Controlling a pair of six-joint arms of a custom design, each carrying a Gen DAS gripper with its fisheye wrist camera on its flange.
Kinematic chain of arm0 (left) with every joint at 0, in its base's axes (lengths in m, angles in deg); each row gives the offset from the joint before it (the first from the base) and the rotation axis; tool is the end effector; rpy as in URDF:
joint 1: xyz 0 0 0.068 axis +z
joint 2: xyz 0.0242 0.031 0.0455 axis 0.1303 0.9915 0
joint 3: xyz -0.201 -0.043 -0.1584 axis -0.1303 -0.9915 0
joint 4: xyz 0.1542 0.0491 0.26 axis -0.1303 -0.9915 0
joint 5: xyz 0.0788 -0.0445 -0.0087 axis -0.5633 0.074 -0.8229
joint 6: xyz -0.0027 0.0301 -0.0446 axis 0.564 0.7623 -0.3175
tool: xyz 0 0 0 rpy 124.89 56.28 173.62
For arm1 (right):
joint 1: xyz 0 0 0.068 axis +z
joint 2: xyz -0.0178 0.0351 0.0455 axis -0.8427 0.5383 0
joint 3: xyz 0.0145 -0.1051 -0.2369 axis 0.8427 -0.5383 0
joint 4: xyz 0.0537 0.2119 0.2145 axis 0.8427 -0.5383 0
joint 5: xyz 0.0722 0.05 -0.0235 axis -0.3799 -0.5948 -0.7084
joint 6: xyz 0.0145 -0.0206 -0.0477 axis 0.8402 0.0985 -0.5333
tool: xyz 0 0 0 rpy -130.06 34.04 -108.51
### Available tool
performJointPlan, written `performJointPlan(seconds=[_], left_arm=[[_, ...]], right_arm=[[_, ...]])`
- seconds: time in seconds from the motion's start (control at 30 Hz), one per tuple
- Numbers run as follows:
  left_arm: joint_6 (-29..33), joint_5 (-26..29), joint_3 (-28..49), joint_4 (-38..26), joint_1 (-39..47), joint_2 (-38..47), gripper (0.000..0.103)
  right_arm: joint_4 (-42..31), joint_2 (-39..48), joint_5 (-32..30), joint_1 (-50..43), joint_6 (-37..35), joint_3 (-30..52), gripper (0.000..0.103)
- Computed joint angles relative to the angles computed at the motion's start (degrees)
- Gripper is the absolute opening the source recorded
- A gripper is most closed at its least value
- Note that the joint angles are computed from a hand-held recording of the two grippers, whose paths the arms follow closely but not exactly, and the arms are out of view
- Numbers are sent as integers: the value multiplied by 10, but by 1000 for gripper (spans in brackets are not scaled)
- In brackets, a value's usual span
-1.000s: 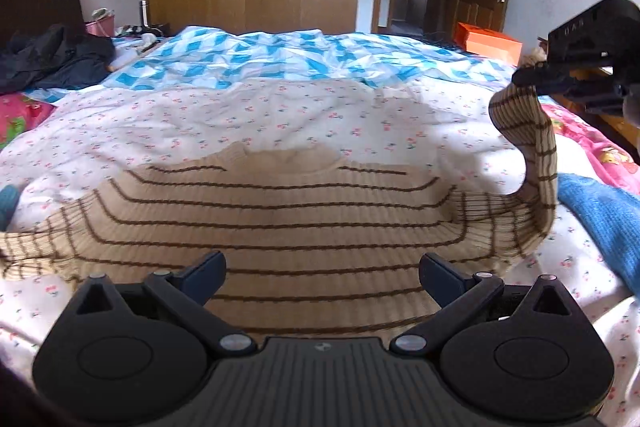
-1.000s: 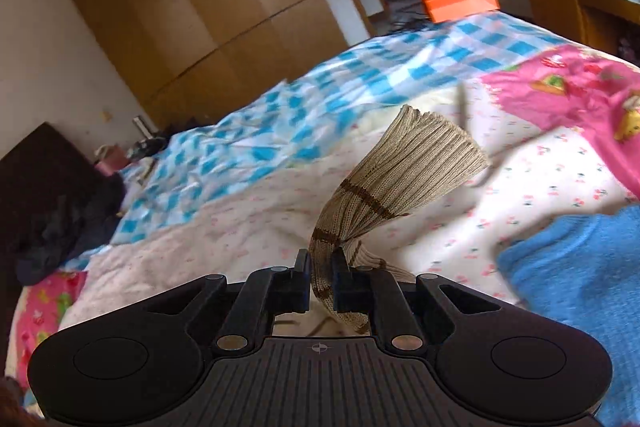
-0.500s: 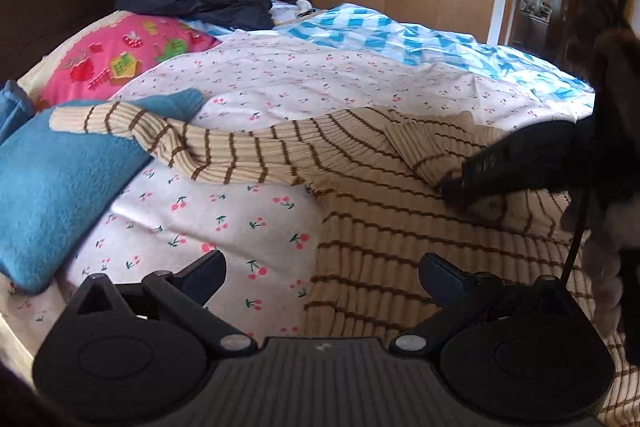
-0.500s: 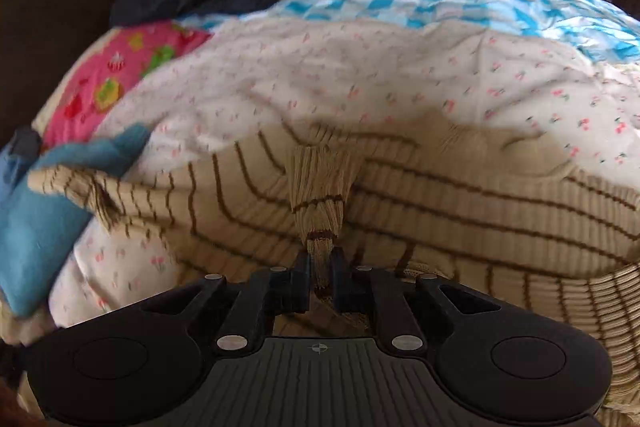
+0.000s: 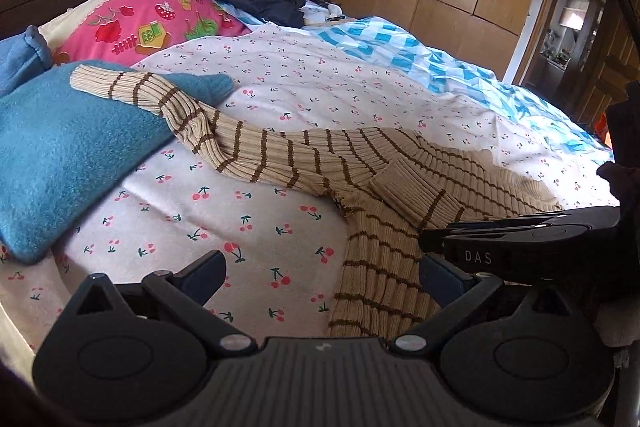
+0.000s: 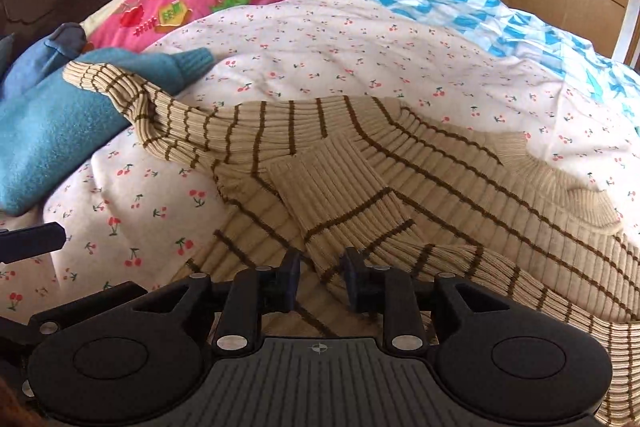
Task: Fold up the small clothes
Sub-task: 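Carry the sleeve across the sweater body with the right gripper, release, then grasp the other sleeve cuff with the left gripper, fold it across the body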
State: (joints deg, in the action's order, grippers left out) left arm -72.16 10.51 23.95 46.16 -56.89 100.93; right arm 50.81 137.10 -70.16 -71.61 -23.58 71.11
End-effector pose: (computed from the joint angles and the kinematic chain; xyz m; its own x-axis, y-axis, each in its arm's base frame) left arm 0.1217 -0.1952 0.1596 -0.5956 -0.3099 -0.7411 -0.2316 0.9497 -0.2110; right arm 0.2473 -0.0446 0.1487 -0.6386 -0.4053 -0.6542 -0.5466 0.8372 0.0148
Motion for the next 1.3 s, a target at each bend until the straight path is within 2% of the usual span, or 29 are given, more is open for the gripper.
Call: performJointPlan(seconds=[0.1, 0.23, 0.4, 0.5, 0.6, 0.67, 0.77, 0.83, 0.9, 0.93, 1.1, 1.17, 1.3], left_arm=[[-1, -5, -1, -1, -1, 0, 103], [-9, -27, -14, 3, -8, -17, 103], [-27, -61, -23, -57, 6, -72, 103], [17, -80, -35, -98, 46, -126, 101], [89, -83, -50, -120, 121, -191, 97], [148, -58, -62, -109, 195, -238, 95], [244, 45, -86, -47, 339, -305, 80], [270, 136, -83, -11, 431, -303, 71], [272, 200, -74, 14, 496, -282, 66], [266, 215, -67, 23, 517, -264, 63], [244, 255, -29, 52, 579, -176, 62], [233, 287, -15, 65, 608, -132, 61], [219, 277, -14, 89, 621, -103, 28]], right_arm=[[-5, 18, 6, 13, 16, 13, 32], [-11, 51, 17, 25, 38, 35, 33], [-46, 13, -36, -12, 33, 29, 32], [-72, -15, -68, -41, 24, 19, 32], [-95, -37, -97, -63, 14, 9, 32], [-108, -46, -114, -70, 14, 5, 32], [-117, -53, -126, -66, 21, 0, 32], [-118, -56, -128, -60, 25, -2, 32], [-118, -58, -130, -55, 29, -2, 32], [-119, -58, -133, -55, 30, 0, 32], [-124, -49, -144, -61, 31, 2, 32], [-130, -42, -146, -67, 30, 5, 32], [-145, -30, -157, -85, 24, 14, 32]])
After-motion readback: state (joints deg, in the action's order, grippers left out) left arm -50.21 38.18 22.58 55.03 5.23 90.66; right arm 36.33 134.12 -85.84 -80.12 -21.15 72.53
